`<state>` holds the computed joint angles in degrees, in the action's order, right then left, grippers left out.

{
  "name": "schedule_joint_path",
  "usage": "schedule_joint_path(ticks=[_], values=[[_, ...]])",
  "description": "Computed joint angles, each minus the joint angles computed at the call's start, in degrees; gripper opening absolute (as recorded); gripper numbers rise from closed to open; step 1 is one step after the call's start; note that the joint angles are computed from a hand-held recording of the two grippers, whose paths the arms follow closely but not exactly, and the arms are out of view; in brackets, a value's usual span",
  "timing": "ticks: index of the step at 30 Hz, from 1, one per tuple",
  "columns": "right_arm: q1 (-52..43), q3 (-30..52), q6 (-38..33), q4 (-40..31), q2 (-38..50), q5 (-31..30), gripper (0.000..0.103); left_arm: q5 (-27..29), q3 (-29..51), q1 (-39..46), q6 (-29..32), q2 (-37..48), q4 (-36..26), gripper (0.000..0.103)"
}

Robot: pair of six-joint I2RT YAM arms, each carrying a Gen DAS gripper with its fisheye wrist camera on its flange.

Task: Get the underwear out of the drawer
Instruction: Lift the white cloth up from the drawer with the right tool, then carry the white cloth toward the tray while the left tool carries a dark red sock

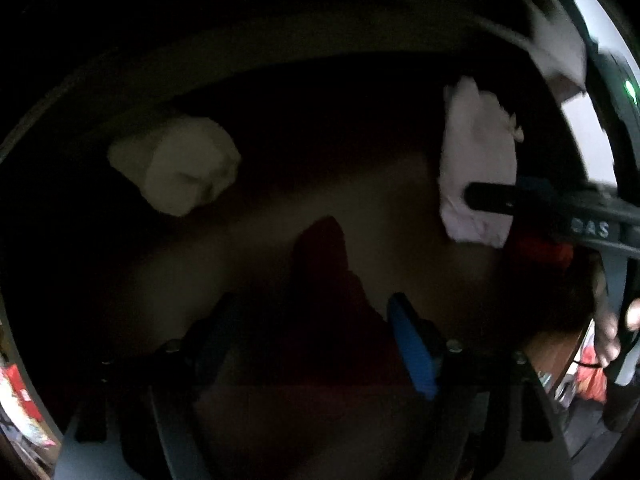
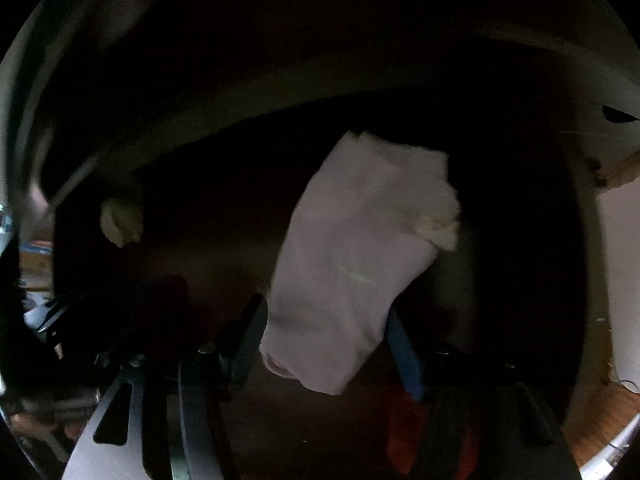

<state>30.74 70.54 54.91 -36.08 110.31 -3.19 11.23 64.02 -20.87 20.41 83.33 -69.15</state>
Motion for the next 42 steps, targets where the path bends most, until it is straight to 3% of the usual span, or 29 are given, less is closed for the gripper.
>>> schedule_joint_path(ticks=[5,6,7,9,10,13,15,22,25,27,29,32,34,36,42], values=[[-0.3,3.0,2.1,-1.6,2.9,-1.8,0.063,-1.5,-1.7,-3.5,-1.7,0.2,1.0,0.076],[0.0,2.9,2.5,-1.4,2.8,-0.8,0.063,-1.8,-2.1,-4.0,-1.7,-0.3,1.4,0.073],[0.4,3.3,2.0,-1.7,3.1,0.1,0.063,-2.2,-2.4,-4.8,-1.7,-0.9,1.8,0.063],[1.0,4.7,0.1,-3.3,3.8,1.5,0.042,-2.2,-2.9,-5.8,-1.0,-2.0,2.5,0.043],[1.2,4.7,-0.5,-3.3,3.7,1.8,0.041,-1.8,-3.2,-5.8,-1.2,-2.3,2.8,0.043],[1.0,2.2,-0.8,-1.2,1.8,1.9,0.023,0.6,-3.9,-4.6,-2.5,-3.5,3.7,0.035],[1.2,-1.6,-0.4,2.5,-1.2,2.3,0.018,2.4,-4.5,-3.5,-3.6,-5.6,4.8,0.034],[6.5,-11.5,1.3,8.1,-14.1,12.3,0.018,8.8,-4.8,-4.4,-10.2,-13.8,5.0,0.034],[9.8,-13.6,2.4,7.1,-19.2,17.2,0.018,9.7,-2.0,-2.0,-10.1,-14.9,3.9,0.034],[10.6,-15.1,1.4,6.4,-22.4,18.8,0.018,12.4,-2.8,4.1,-4.8,-15.5,3.5,0.034],[11.8,-15.4,0.7,4.8,-24.7,20.9,0.018,14.1,-0.4,9.0,-0.7,-16.4,0.6,0.034],[13.1,-13.5,-0.6,2.4,-26.3,23.3,0.018,14.4,2.8,7.8,-3.0,-16.8,0.7,0.034],[14.5,-13.4,-0.9,1.2,-28.1,25.0,0.018,16.0,5.3,10.2,-1.1,-15.6,-0.4,0.034],[16.0,-13.0,-1.1,0.1,-29.8,26.8,0.018,18.3,3.3,14.2,2.6,-17.0,-0.3,0.034],[23.3,-9.1,0.8,-2.9,-28.6,34.3,0.018,19.0,1.8,10.4,-3.4,-23.6,0.8,0.034]])
